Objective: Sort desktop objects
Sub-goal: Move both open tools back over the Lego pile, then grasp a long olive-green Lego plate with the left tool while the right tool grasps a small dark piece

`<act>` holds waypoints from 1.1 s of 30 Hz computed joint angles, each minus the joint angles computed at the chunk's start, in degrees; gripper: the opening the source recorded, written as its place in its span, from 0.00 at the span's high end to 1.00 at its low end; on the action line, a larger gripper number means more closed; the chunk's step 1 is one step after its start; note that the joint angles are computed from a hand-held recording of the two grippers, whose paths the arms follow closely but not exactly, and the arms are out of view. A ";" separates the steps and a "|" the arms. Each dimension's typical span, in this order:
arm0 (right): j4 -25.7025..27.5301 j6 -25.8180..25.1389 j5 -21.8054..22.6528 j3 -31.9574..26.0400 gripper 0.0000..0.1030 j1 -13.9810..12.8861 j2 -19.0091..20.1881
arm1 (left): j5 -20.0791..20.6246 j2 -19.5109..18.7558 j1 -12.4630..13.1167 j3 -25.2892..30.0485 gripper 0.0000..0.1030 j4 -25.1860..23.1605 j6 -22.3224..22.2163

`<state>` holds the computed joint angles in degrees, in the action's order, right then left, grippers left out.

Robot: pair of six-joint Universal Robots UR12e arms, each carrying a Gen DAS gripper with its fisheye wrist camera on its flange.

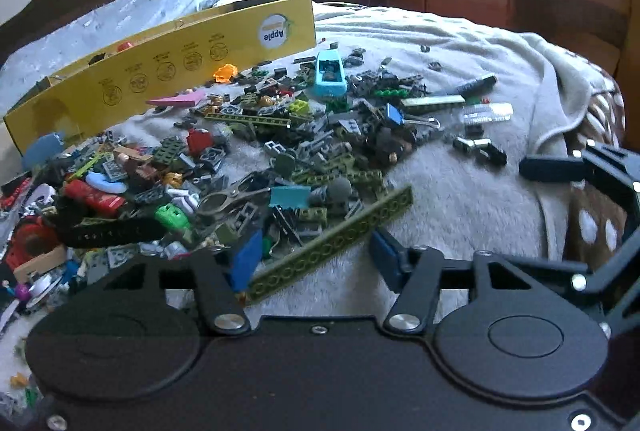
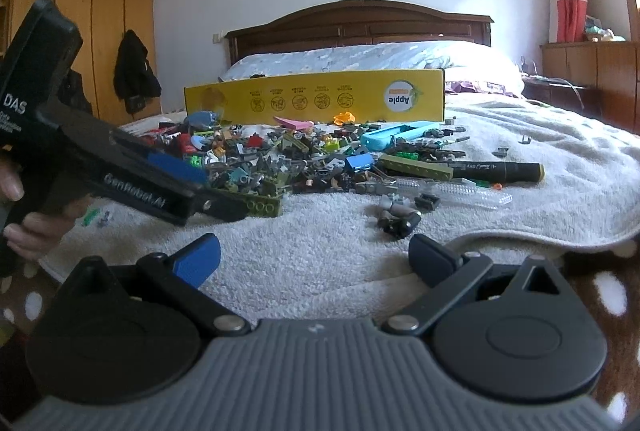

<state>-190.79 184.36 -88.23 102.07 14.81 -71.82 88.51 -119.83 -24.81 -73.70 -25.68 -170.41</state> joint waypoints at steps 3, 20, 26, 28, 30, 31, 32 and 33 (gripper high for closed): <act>-0.03 -0.46 -0.47 -0.03 0.00 0.17 0.05 | -0.80 0.84 0.07 -0.83 0.55 -0.90 0.16; -0.51 -0.74 -2.25 -0.55 0.00 0.14 -0.01 | 0.27 -0.50 -1.54 -0.27 0.78 2.54 -3.17; -0.20 1.56 -7.65 -2.12 0.29 0.40 0.46 | 1.69 0.24 -1.78 -2.42 0.86 6.47 -11.06; 0.75 1.08 -6.10 -2.07 0.32 -0.05 0.30 | 1.51 0.66 -1.71 -3.19 0.86 6.90 -12.13; 0.22 -0.02 -5.10 -1.48 0.34 -0.36 0.03 | 1.70 0.93 -1.67 -3.71 0.86 7.31 -12.24; -0.20 -0.80 -5.21 -1.10 0.36 -0.41 -0.11 | 1.98 1.00 -1.67 -3.91 0.86 7.57 -12.72; -0.52 -1.50 -6.32 -0.84 0.44 -0.31 -0.18 | 2.51 1.01 -1.73 -3.96 0.87 7.65 -13.49; -0.52 -1.99 -7.99 -0.83 0.50 -0.07 -0.10 | 2.99 0.97 -1.79 -3.91 0.87 7.60 -14.41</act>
